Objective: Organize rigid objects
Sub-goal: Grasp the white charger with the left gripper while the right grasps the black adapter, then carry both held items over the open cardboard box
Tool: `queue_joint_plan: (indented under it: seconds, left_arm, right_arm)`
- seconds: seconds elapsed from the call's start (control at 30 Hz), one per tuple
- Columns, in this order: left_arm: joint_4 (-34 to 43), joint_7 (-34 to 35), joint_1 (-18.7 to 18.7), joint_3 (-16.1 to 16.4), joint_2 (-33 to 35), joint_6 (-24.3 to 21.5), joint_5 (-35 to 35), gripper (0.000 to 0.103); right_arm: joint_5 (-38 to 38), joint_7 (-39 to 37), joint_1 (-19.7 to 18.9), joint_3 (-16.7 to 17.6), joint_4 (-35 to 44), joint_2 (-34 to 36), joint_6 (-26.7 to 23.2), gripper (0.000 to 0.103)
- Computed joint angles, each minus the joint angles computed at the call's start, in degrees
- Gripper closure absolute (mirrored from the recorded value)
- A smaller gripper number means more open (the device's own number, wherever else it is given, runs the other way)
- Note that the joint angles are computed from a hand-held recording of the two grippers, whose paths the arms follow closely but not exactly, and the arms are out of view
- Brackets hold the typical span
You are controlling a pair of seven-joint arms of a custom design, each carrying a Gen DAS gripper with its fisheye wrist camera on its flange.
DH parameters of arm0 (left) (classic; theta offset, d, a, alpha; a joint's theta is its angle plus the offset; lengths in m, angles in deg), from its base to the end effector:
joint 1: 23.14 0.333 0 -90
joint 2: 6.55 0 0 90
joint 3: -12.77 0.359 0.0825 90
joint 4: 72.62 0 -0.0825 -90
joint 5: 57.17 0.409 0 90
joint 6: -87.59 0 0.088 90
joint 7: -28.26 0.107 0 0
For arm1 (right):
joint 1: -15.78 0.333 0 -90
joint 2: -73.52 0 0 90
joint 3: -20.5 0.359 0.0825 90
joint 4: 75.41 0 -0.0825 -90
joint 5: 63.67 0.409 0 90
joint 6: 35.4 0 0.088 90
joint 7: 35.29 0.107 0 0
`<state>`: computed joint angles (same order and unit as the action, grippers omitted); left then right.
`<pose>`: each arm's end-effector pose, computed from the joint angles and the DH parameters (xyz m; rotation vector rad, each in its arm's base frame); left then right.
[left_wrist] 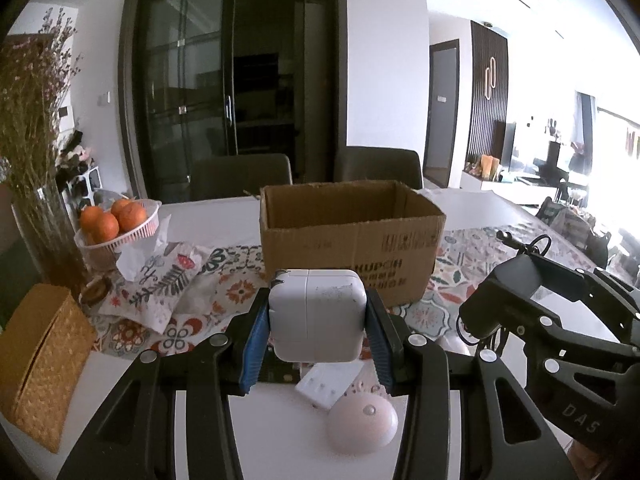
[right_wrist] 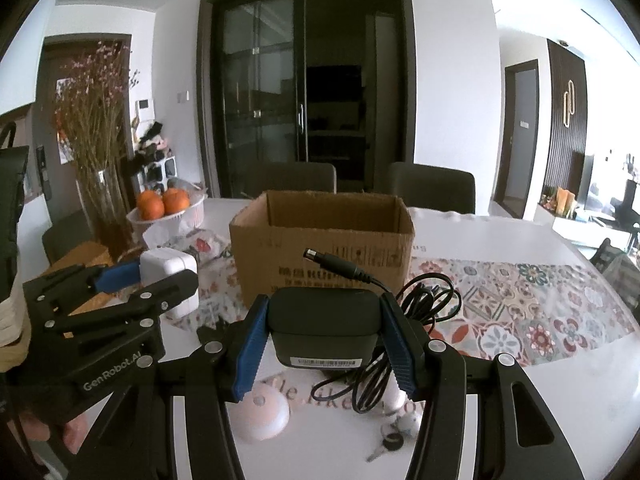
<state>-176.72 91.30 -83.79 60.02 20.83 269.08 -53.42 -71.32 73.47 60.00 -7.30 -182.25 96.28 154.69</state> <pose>0.6716 -0.2694 0.4933 -1.5295 1.6593 -0.9643 0.6636 0.2634 0.4830 -1.6913 1.3160 -0.8025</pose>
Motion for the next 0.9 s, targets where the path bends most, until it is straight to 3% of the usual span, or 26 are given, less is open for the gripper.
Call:
queue_joint_plan:
  seconds: [0.2,0.57,0.73,0.9]
  left_arm:
    - [3.79,0.31,5.01,-4.65,0.09,-0.95,0.93,0.058]
    - [12.36,-2.2,14.45,-12.57,1.7,-3.9,6.46,0.058]
    - [16.75,-1.41,21.06,-19.48,2.32,-6.61,8.21,0.058]
    - [21.24,0.11,27.7,-26.91,3.41,-9.93,9.12,0.058]
  right_arm:
    - [0.9,0.19,-1.39,0.62,3.14,1.25,0.13,0.048]
    - [-3.47,3.54,-11.83,9.83,13.26,4.3,-3.39,0.048]
    - [-6.93,5.53,-15.2,13.03,18.07,6.17,-5.74,0.048]
    - [-9.91,5.77,-20.1,18.51,23.86,8.65,-8.61,0.048]
